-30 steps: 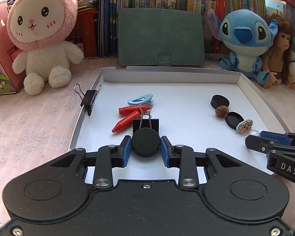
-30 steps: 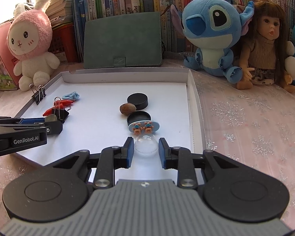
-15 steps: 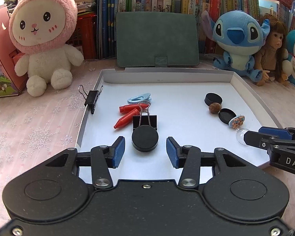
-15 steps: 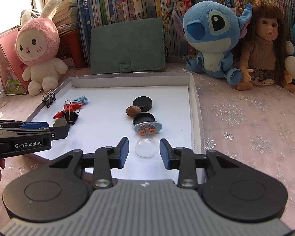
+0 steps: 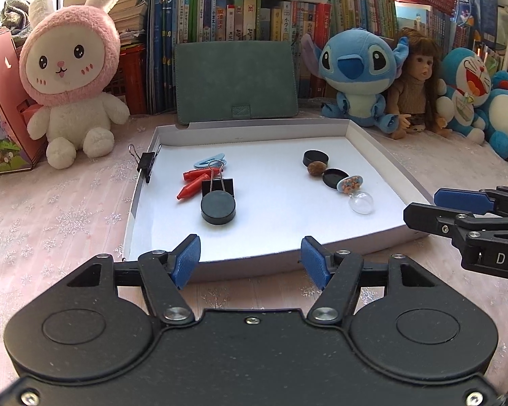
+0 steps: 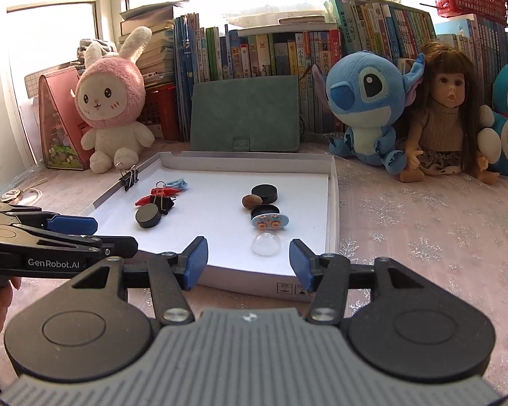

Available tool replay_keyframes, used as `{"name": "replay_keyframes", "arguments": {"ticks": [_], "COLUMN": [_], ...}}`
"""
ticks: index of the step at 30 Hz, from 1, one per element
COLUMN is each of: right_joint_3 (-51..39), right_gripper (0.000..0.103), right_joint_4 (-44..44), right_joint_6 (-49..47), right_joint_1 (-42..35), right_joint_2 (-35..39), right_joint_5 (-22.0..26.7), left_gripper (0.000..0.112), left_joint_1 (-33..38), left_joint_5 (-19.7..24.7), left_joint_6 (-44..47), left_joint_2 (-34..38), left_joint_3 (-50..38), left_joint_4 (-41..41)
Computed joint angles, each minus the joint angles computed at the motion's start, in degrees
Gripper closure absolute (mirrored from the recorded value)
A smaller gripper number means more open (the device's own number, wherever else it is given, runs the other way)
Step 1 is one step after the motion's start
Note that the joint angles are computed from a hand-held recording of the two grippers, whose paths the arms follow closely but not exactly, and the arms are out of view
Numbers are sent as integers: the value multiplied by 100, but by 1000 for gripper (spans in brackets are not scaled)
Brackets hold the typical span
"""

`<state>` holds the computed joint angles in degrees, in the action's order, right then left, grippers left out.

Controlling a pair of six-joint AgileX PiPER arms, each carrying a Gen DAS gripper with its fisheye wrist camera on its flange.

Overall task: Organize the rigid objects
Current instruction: 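Withdraw both open tools from the tray toward the last puck and nut, then grasp the last black puck with the left tool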

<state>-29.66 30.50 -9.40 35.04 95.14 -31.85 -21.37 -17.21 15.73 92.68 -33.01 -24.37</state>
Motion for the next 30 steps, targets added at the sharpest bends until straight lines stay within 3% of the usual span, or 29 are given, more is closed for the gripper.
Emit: {"name": "replay_keyframes", "arguments": {"ticks": [11,19,30], "right_joint_3": [622,902,1062], "right_gripper": [28,25,25], "right_joint_4": [1438,1618,1479], "right_joint_6": [-1159,-1218,-758], "right_joint_1": [1113,1561,1613], "right_joint_2": [-26,50,252], "right_joint_5": [-869,-1147,-1269], "left_gripper": [45,45,47], "left_joint_1": [-616,-842,-935], "left_joint_5": [-335,-397,-558], "left_joint_6": [-34,-700,-1355], "left_joint_2": [-751,-748,-571], "left_joint_3": [923,1369,1534], "left_joint_4": [-69,497,993]}}
